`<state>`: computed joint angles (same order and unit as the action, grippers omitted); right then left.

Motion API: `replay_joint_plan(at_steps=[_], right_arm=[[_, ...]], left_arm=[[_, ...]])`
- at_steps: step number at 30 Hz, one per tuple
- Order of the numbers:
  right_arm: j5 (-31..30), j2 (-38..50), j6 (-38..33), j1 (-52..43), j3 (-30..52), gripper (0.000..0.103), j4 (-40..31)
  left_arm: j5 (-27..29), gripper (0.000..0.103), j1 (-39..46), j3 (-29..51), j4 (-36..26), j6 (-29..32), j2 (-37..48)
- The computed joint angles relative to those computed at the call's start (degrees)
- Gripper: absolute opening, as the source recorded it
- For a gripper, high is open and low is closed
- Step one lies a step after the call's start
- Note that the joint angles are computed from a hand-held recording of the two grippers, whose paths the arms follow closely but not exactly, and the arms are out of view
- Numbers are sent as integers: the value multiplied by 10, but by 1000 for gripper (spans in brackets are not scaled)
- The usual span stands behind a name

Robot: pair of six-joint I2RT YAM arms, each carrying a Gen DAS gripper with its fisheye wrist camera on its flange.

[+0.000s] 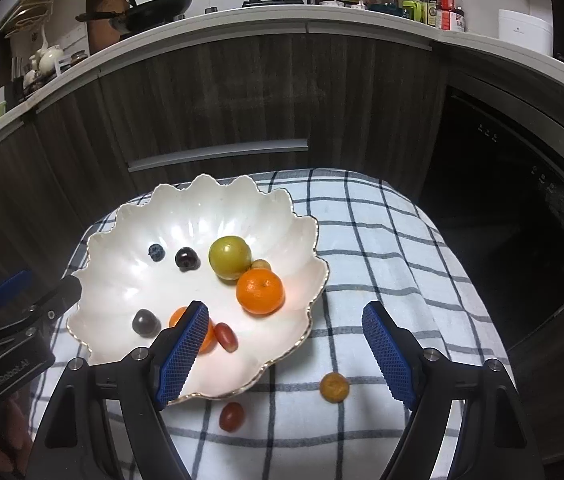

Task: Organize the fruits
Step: 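Withdraw both open tools from the bowl toward the fruits left on the cloth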

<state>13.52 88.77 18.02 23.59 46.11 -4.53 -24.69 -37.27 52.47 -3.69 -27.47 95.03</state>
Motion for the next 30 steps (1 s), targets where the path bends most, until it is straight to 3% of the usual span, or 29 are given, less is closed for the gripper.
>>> replay_joint_plan(at_steps=[7,13,20,30], right_arm=[[-23,-29,-18,-17,-25,80,10],[-30,-59,-33,-34,-51,88,22],[-42,-103,-65,-63,-88,89,33],[-108,-146,-113,-131,-150,89,69]], left_arm=[[-31,100,-30,16,-45,-39,-13],[-53,100,-58,28,-72,-64,-12],[-81,101,-104,44,-102,-108,4],[-105,101,-161,66,-110,-149,43]])
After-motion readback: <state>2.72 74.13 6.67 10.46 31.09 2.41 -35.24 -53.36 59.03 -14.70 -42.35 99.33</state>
